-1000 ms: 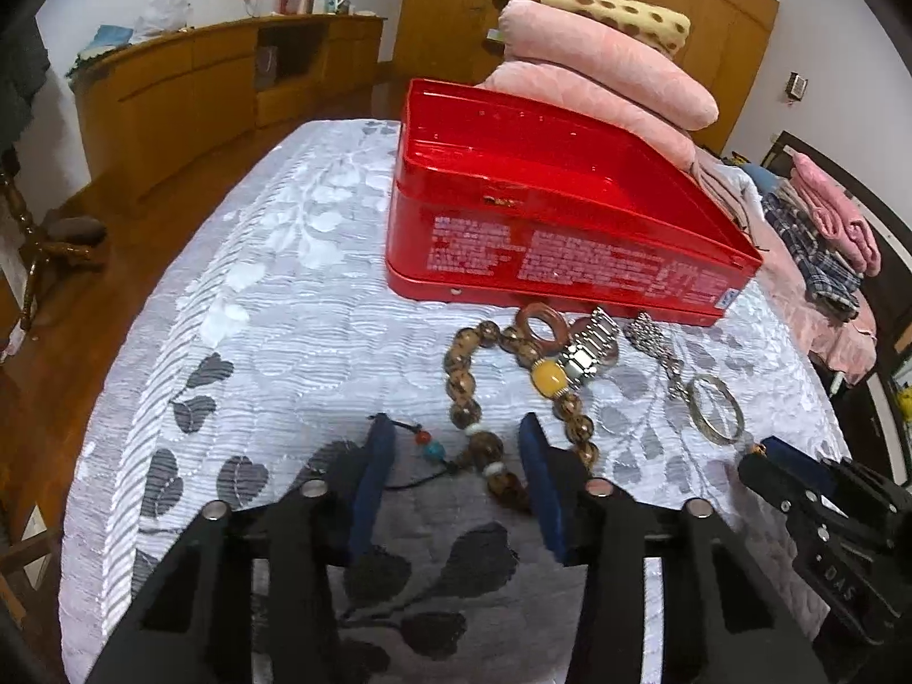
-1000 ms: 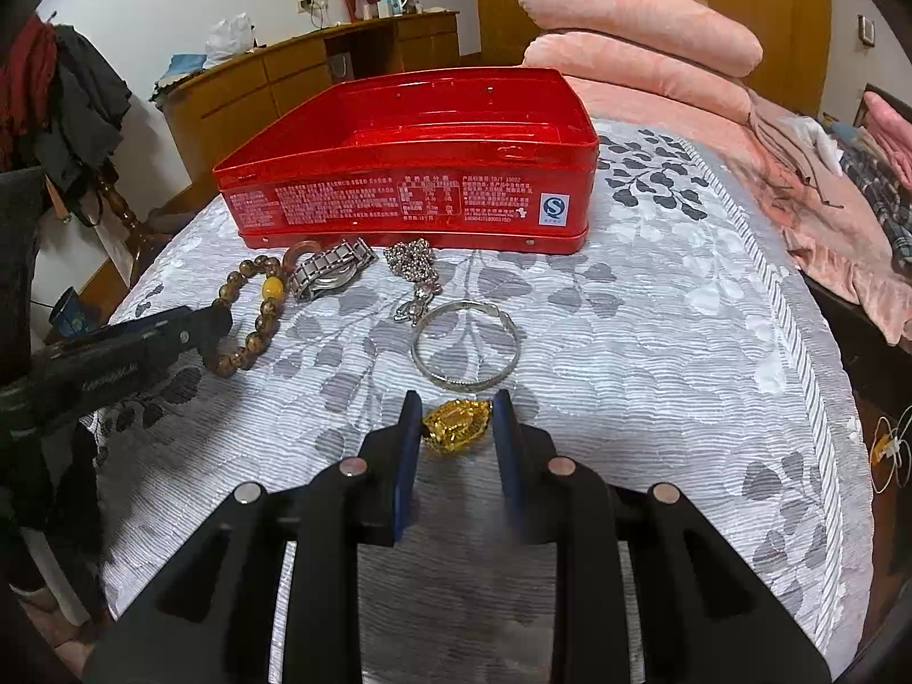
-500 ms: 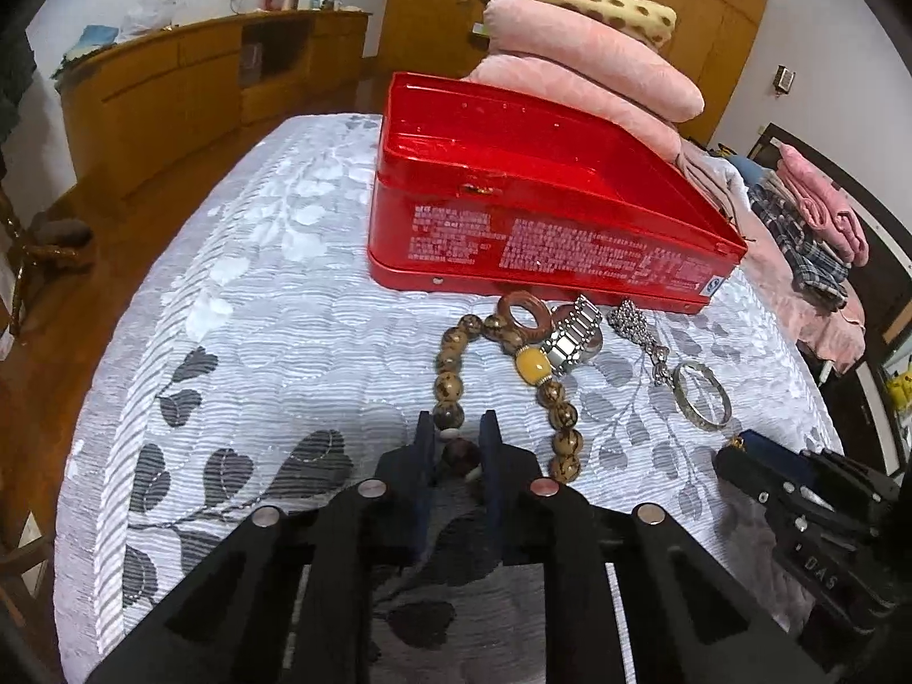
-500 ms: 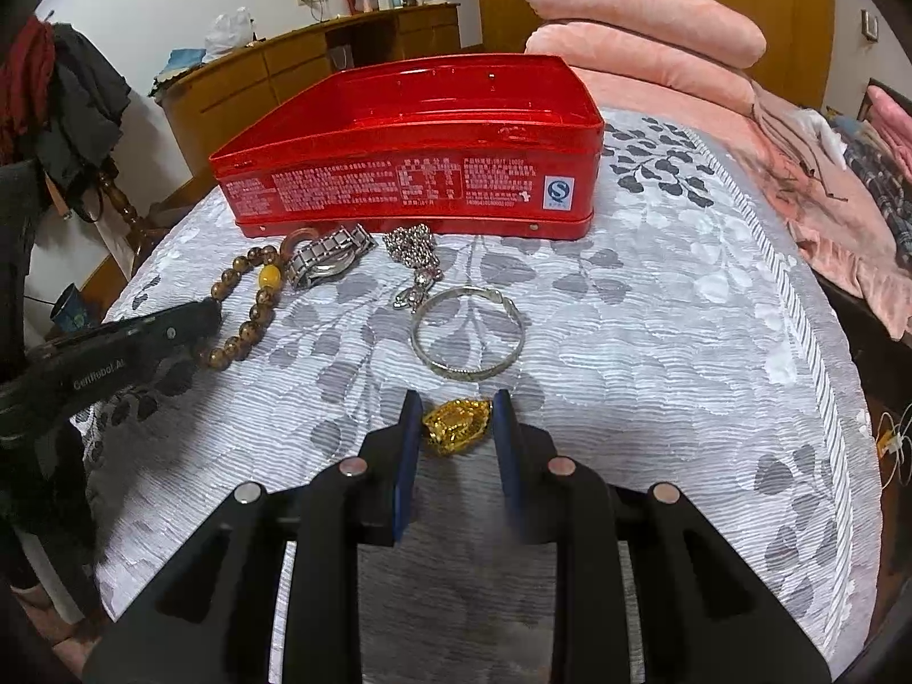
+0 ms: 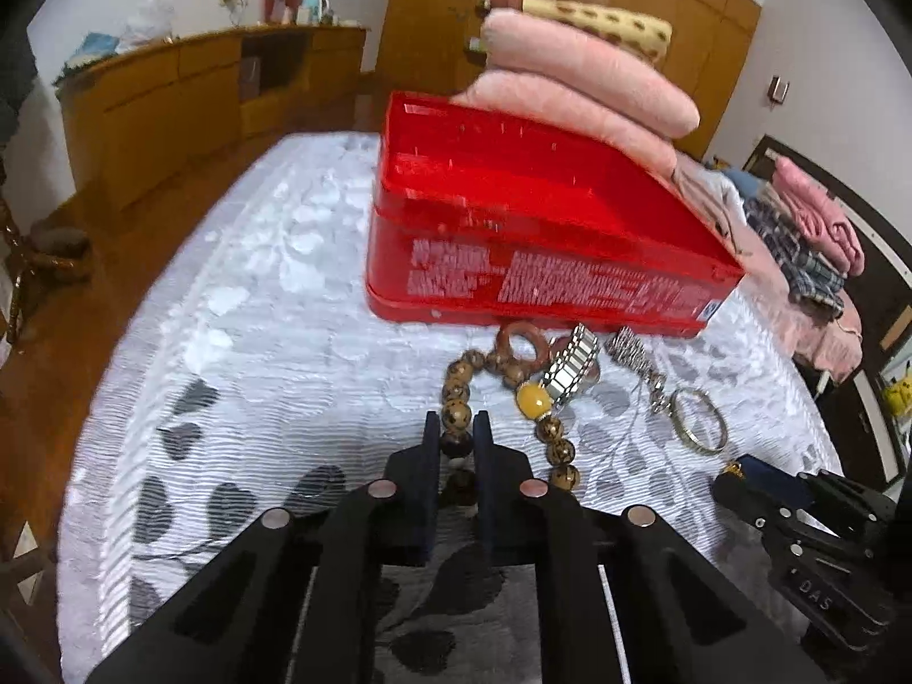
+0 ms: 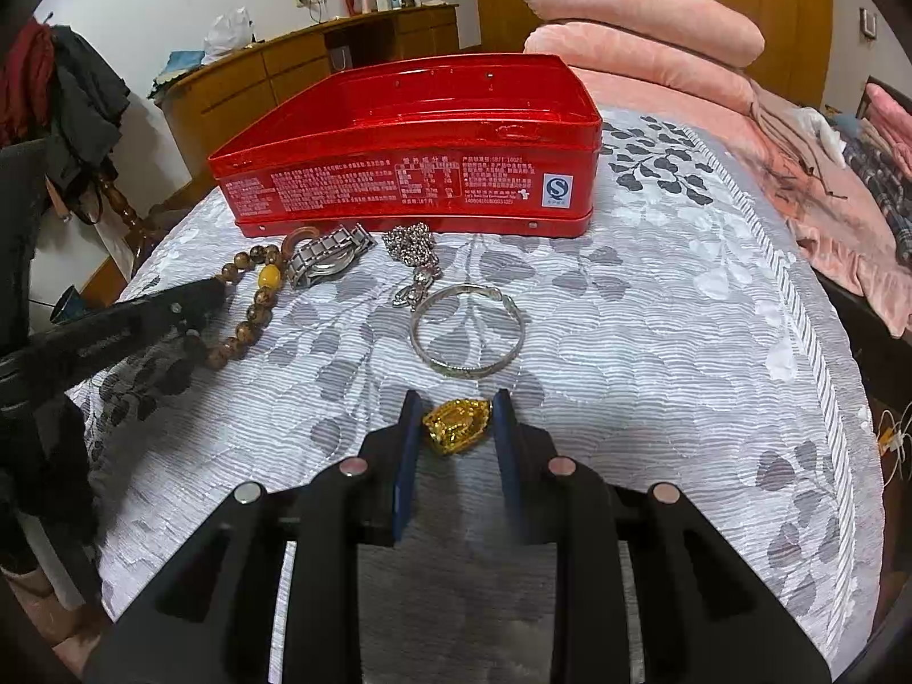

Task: Organize jewelry
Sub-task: 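Carry the pendant and bracelet into the red tin and open both tools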

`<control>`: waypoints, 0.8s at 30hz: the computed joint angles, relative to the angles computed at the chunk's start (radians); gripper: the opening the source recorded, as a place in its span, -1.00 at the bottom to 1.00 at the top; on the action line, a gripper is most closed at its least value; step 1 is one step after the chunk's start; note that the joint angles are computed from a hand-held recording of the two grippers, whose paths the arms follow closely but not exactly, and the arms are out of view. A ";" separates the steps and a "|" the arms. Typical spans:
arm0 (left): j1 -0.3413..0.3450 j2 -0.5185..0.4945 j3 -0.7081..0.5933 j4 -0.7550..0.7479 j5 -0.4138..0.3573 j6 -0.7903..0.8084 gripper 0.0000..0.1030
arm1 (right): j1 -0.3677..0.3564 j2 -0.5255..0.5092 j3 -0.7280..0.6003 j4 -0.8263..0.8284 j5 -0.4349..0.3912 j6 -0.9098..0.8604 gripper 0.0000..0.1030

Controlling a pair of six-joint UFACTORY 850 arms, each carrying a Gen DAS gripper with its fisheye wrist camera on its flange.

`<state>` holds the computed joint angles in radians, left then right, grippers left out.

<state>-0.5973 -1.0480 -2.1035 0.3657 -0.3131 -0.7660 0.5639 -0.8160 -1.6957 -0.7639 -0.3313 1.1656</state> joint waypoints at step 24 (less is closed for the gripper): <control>-0.010 0.168 0.199 0.493 0.217 -0.489 -0.78 | 0.008 0.022 -0.047 -0.126 0.009 0.081 -0.53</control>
<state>-0.6073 -0.8803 -1.9048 0.8588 -0.0961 -1.2551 0.5716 -0.7945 -1.7431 -0.8900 -0.3226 1.2467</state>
